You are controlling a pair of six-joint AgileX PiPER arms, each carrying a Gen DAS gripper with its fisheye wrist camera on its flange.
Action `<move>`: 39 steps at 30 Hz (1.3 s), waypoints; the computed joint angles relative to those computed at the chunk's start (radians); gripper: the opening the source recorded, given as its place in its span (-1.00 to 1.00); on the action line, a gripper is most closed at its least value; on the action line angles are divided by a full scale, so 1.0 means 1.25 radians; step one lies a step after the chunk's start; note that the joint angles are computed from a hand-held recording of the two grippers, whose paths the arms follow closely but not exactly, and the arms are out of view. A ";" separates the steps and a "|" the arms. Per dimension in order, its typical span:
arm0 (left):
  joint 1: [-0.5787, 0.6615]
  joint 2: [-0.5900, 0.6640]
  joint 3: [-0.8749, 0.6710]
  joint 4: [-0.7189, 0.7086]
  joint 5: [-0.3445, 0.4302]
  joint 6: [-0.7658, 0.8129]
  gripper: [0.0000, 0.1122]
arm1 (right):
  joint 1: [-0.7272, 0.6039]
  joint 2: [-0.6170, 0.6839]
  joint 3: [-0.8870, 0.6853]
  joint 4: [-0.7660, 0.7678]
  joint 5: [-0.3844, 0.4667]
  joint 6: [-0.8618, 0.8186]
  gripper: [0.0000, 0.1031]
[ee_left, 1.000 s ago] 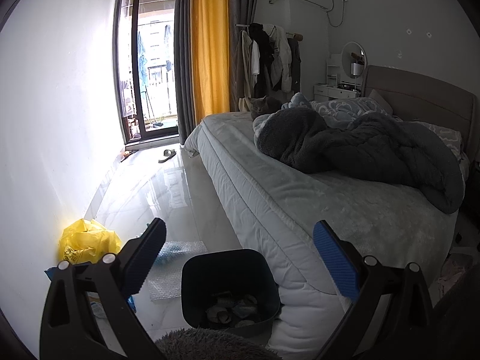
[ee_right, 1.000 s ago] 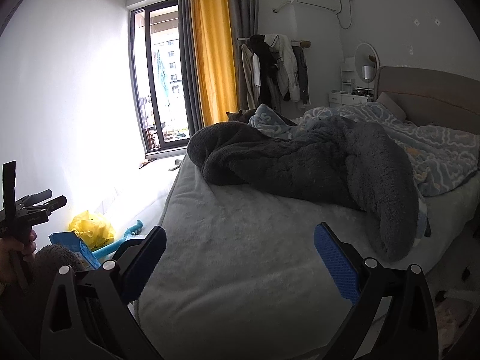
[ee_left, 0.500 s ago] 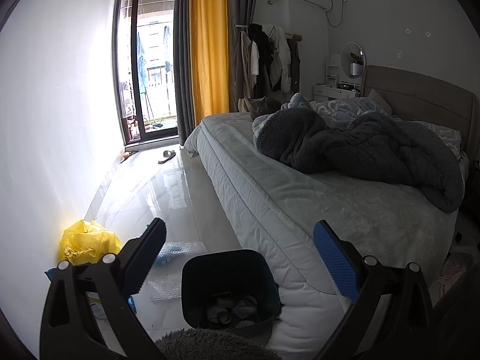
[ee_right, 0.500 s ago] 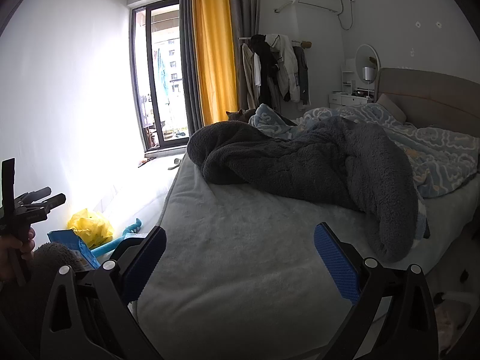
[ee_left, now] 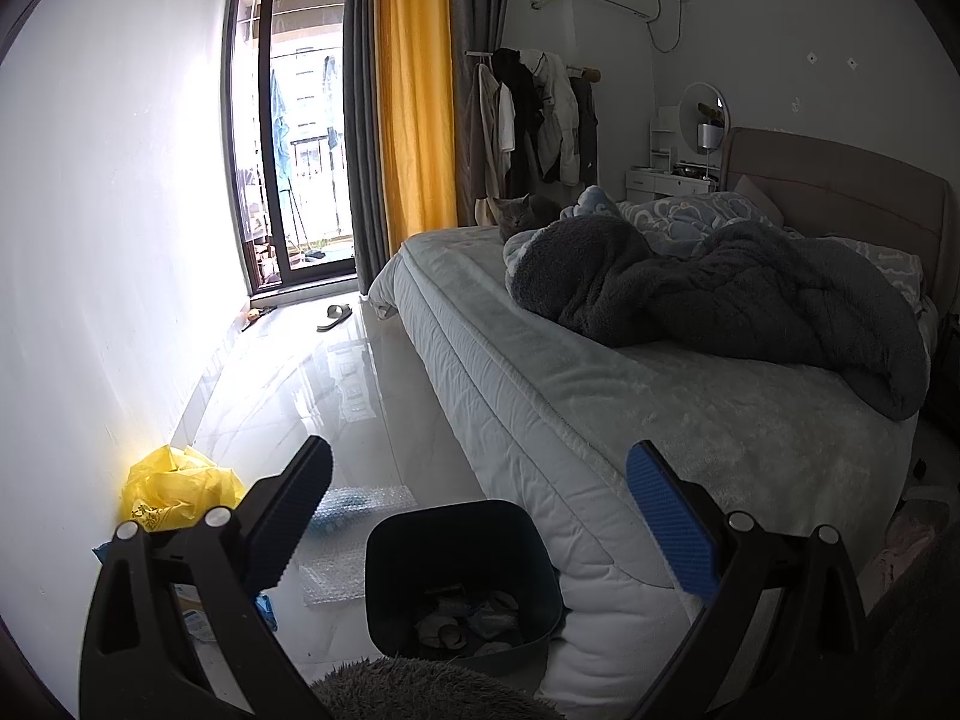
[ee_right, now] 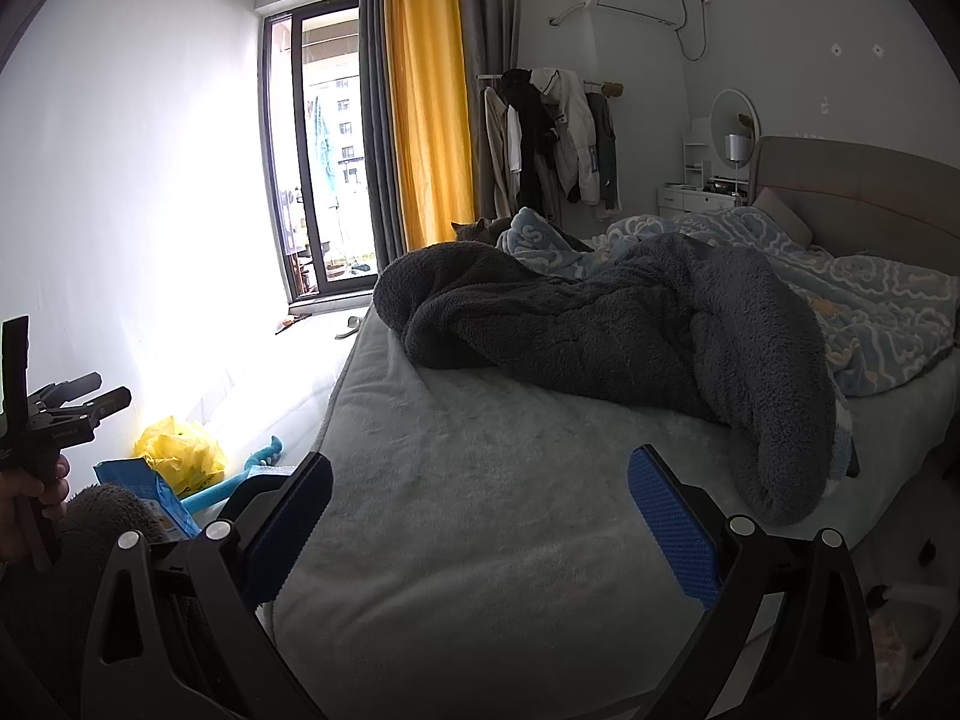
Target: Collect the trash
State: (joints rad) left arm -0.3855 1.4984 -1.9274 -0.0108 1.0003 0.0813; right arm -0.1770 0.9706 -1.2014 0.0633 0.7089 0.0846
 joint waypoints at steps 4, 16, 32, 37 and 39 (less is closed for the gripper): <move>-0.002 -0.003 0.004 0.003 -0.003 0.003 0.78 | -0.003 0.000 0.001 0.004 0.000 -0.006 0.93; 0.001 -0.003 0.005 -0.002 -0.003 0.005 0.78 | -0.014 0.002 -0.001 0.022 0.001 -0.024 0.93; 0.001 -0.004 0.006 -0.001 -0.004 0.005 0.78 | -0.023 0.003 -0.002 0.035 0.002 -0.038 0.93; 0.001 -0.004 0.006 -0.001 -0.004 0.005 0.78 | -0.027 0.004 -0.003 0.041 0.003 -0.045 0.93; 0.001 -0.003 0.006 0.000 -0.003 0.004 0.78 | -0.031 0.004 -0.002 0.047 0.002 -0.050 0.93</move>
State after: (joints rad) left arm -0.3848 1.4941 -1.9205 -0.0111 0.9963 0.0860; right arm -0.2152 0.9756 -1.2035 0.1219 0.7120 0.0218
